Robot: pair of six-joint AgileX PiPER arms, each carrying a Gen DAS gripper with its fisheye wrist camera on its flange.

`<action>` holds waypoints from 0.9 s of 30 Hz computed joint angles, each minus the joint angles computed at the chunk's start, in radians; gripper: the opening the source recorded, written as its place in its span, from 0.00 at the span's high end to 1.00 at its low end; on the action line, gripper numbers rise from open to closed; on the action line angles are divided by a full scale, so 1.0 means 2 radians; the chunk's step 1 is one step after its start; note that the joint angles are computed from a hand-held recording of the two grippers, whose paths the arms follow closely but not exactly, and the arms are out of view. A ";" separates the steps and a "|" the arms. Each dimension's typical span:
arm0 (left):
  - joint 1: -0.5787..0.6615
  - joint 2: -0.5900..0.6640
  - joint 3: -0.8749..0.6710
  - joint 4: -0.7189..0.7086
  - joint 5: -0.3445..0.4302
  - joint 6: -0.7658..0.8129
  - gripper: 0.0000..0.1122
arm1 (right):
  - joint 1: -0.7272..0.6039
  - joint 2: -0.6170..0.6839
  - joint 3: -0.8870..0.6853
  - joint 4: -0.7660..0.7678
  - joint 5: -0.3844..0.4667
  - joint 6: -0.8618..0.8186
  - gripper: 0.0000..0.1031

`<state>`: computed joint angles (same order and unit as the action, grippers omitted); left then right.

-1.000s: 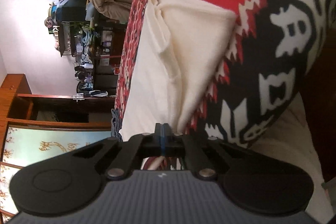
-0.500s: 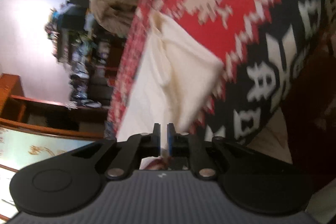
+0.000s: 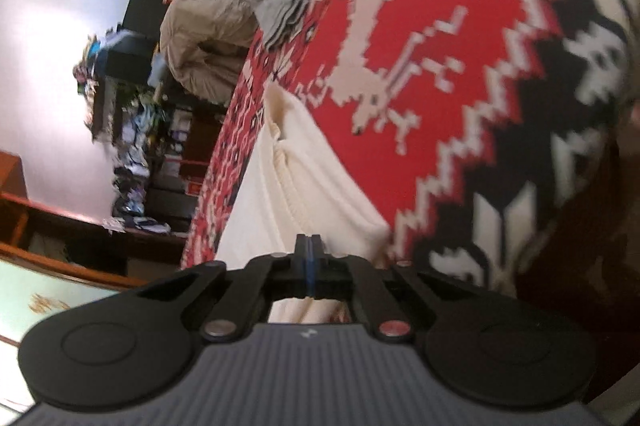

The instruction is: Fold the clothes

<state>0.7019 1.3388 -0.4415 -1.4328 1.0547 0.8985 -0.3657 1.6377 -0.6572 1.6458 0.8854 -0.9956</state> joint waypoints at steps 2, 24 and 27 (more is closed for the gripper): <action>0.012 -0.002 0.002 0.008 0.004 -0.002 0.98 | 0.002 0.005 0.000 0.007 -0.001 -0.012 1.00; 0.003 -0.192 -0.017 0.237 -0.080 -0.134 0.79 | -0.056 -0.073 0.010 -0.080 0.055 0.007 0.82; -0.072 -0.205 -0.019 0.275 -0.140 -0.183 0.79 | -0.053 -0.081 0.008 -0.084 0.060 0.012 0.80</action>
<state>0.5581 0.9294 -0.4794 -0.8820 0.7754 0.5323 -0.4711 1.4755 -0.6402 1.4785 1.0059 -0.9721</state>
